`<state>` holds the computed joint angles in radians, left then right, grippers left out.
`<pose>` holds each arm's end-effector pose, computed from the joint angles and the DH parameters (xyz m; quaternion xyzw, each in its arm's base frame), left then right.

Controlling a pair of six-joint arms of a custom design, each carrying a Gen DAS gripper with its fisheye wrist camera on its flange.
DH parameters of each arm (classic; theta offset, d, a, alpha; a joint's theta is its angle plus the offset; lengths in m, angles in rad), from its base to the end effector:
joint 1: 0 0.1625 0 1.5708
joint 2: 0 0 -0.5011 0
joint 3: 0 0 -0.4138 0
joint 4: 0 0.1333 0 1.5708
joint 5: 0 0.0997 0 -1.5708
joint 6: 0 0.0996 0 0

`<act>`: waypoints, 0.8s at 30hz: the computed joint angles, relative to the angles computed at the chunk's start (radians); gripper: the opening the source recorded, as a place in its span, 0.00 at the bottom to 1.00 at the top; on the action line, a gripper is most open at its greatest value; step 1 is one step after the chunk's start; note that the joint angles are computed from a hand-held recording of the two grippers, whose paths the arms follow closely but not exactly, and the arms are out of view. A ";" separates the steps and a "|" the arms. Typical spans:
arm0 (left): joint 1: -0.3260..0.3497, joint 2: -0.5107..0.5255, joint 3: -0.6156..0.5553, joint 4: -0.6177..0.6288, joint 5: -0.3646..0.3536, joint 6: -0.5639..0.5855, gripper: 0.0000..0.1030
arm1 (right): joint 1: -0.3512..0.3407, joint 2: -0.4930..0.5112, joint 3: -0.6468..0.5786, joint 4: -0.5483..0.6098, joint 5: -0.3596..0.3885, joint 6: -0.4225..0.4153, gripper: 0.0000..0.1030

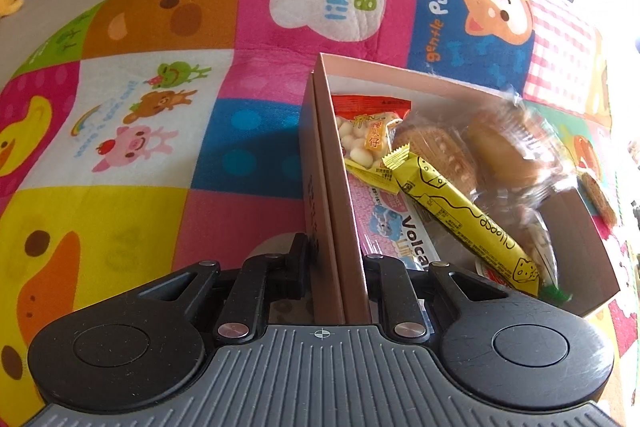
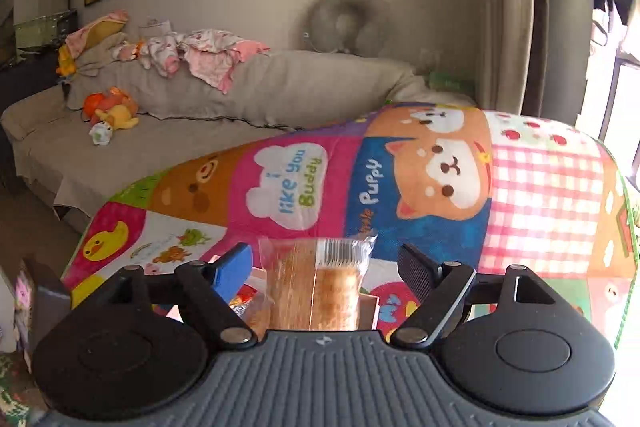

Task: Organize objects
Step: 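Lower the bread cake into the pink box and open the right tool, then reach the right tool toward the yellow-wrapped cereal stick on the mat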

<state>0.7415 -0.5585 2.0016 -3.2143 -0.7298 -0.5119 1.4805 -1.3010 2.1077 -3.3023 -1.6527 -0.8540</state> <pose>-0.2939 -0.5506 -0.0276 0.1032 0.9033 -0.3240 0.2615 0.0742 -0.5682 0.3666 0.3163 -0.8366 0.3803 0.2353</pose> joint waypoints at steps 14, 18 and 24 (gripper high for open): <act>-0.004 0.003 -0.013 0.037 0.017 -0.028 0.17 | -0.281 -0.017 0.063 -0.192 -0.141 -0.040 0.79; -0.008 0.002 -0.014 0.053 0.023 -0.036 0.17 | -0.321 0.019 0.002 -0.220 -0.127 -0.019 0.79; -0.013 0.002 -0.022 0.087 0.035 -0.055 0.17 | -0.302 0.097 -0.129 -0.188 -0.171 -0.023 0.67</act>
